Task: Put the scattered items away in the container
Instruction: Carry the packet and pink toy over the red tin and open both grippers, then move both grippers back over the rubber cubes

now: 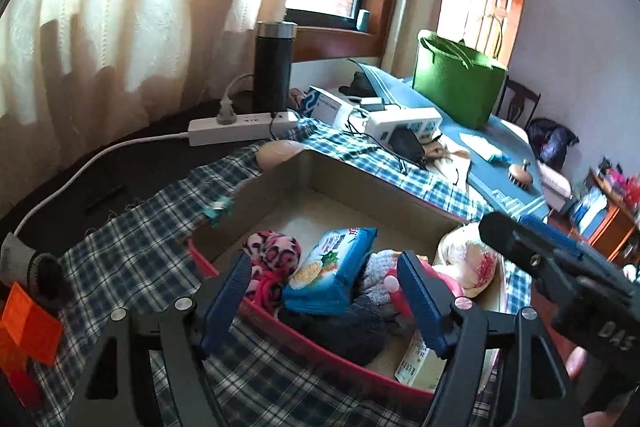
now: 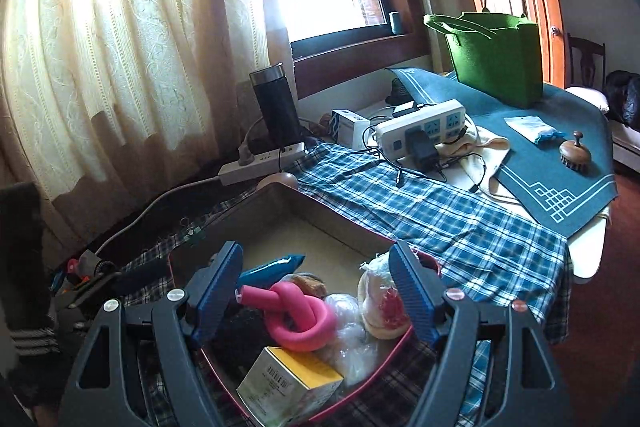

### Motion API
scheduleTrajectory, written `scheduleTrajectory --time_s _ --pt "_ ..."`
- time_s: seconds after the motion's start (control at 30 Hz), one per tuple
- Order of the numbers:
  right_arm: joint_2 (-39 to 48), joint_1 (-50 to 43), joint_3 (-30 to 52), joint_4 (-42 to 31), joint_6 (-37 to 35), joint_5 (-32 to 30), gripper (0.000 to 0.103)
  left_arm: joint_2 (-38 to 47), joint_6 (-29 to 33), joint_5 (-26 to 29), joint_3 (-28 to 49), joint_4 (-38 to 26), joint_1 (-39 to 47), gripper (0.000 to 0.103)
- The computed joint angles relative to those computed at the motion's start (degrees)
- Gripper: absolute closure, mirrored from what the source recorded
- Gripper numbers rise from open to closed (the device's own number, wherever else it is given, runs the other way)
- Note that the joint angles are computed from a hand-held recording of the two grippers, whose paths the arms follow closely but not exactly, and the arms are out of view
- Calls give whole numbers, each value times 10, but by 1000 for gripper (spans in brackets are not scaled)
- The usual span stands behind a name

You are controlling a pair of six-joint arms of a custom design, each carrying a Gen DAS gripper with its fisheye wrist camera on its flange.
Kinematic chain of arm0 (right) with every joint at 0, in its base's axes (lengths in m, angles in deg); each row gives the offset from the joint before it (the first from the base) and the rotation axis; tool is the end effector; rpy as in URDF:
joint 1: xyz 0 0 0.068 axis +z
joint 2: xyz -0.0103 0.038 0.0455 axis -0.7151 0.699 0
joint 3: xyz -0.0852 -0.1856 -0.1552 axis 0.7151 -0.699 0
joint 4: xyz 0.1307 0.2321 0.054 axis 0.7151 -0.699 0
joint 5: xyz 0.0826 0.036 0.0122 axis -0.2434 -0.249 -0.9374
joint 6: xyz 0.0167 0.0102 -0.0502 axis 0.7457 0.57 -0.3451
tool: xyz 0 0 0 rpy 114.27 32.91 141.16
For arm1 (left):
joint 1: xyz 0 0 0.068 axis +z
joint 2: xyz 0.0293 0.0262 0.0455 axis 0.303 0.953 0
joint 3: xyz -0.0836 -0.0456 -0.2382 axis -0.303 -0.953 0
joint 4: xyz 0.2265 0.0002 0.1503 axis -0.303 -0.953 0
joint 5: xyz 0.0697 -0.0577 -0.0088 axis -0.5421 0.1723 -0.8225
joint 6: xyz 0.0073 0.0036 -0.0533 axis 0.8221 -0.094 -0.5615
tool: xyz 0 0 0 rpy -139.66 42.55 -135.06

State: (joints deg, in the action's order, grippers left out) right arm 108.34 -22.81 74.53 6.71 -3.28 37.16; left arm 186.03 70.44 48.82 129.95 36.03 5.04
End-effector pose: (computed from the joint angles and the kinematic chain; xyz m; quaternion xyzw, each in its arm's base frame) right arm 0.2347 0.0716 0.1734 0.3662 0.7918 -0.0697 0.4839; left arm 0.3993 -0.1125 0.1655 0.4141 0.8017 -0.2793 0.3282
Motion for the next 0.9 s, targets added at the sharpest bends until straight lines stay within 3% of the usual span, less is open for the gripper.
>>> scheduleTrajectory --time_s 0.5,0.9 --pt "97 44 54 26 -10 -9 24 27 30 16 52 -74 110 26" --pt "198 87 153 41 -37 -41 24 131 18 1 207 -112 222 26"
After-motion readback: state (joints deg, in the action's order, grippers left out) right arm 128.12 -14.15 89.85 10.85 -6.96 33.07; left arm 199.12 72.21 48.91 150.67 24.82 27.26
